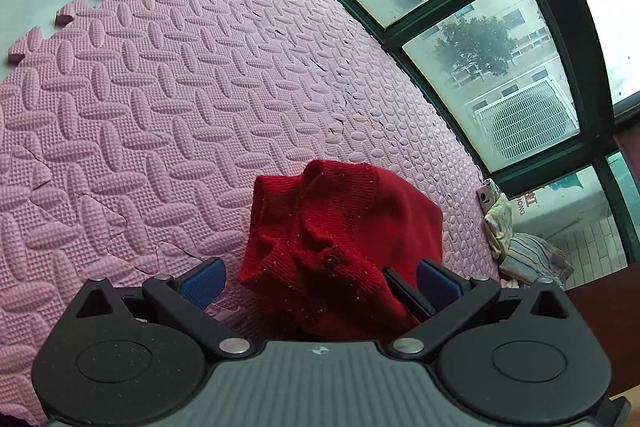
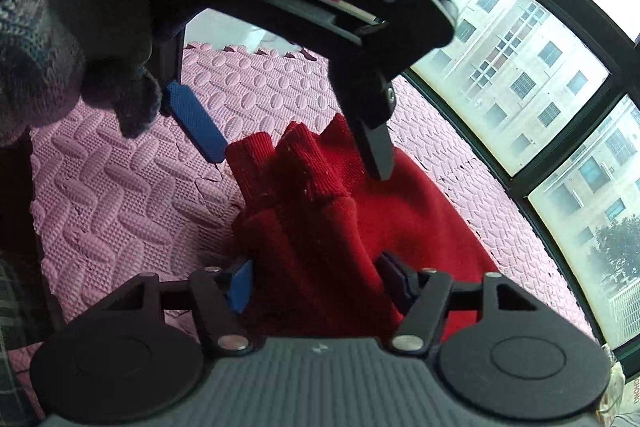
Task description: Fold clothes
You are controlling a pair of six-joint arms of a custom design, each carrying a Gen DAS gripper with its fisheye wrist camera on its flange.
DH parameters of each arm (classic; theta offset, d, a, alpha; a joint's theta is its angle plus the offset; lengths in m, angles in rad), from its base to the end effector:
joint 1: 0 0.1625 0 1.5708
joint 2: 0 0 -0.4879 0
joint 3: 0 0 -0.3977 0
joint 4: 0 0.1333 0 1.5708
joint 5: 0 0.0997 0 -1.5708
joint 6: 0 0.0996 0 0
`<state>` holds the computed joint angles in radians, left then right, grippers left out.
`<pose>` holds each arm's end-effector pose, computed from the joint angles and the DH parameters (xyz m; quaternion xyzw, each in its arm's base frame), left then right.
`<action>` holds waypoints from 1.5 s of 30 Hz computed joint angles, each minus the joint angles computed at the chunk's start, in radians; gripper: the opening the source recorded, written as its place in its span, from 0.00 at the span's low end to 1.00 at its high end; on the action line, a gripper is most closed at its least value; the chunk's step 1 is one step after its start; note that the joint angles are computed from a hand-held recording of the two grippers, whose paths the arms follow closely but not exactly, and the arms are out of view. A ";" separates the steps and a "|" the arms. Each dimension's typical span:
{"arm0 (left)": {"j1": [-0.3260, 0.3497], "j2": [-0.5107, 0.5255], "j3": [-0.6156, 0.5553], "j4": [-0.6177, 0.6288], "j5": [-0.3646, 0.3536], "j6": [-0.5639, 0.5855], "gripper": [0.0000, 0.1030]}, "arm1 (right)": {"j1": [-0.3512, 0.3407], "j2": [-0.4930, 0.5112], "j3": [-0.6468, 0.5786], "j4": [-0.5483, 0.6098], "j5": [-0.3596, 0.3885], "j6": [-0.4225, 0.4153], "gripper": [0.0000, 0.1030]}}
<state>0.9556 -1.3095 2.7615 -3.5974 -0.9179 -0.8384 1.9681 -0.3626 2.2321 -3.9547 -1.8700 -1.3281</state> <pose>-0.0148 -0.3567 0.2267 -0.1915 0.8926 -0.4049 0.0515 0.2788 -0.3957 -0.0783 0.7018 -0.6508 0.1601 0.2417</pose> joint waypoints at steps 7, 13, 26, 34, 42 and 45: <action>0.052 0.054 -0.002 -0.119 -0.097 -0.047 1.00 | -0.013 -0.048 0.012 0.043 0.043 0.082 0.44; 0.091 0.100 -0.023 -0.182 -0.154 -0.047 0.97 | -0.018 -0.061 0.024 0.040 0.060 0.100 0.41; 0.175 0.135 -0.052 -0.210 -0.229 -0.012 0.55 | -0.042 -0.125 0.066 0.111 0.105 0.146 0.45; 0.164 0.105 -0.053 -0.159 -0.206 0.050 0.46 | -0.117 -0.281 0.060 0.316 0.192 0.367 0.54; 0.165 0.068 -0.069 -0.089 -0.180 0.080 0.43 | -0.216 -0.317 -0.023 0.342 0.156 0.563 0.54; 0.167 0.055 -0.078 -0.058 -0.174 0.087 0.43 | -0.247 -0.316 -0.056 0.378 0.157 0.631 0.54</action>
<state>1.1230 -1.2548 2.6832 -3.6558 -1.0924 -0.7511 1.7211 -0.6782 2.1758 -3.5765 -1.7131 -0.6973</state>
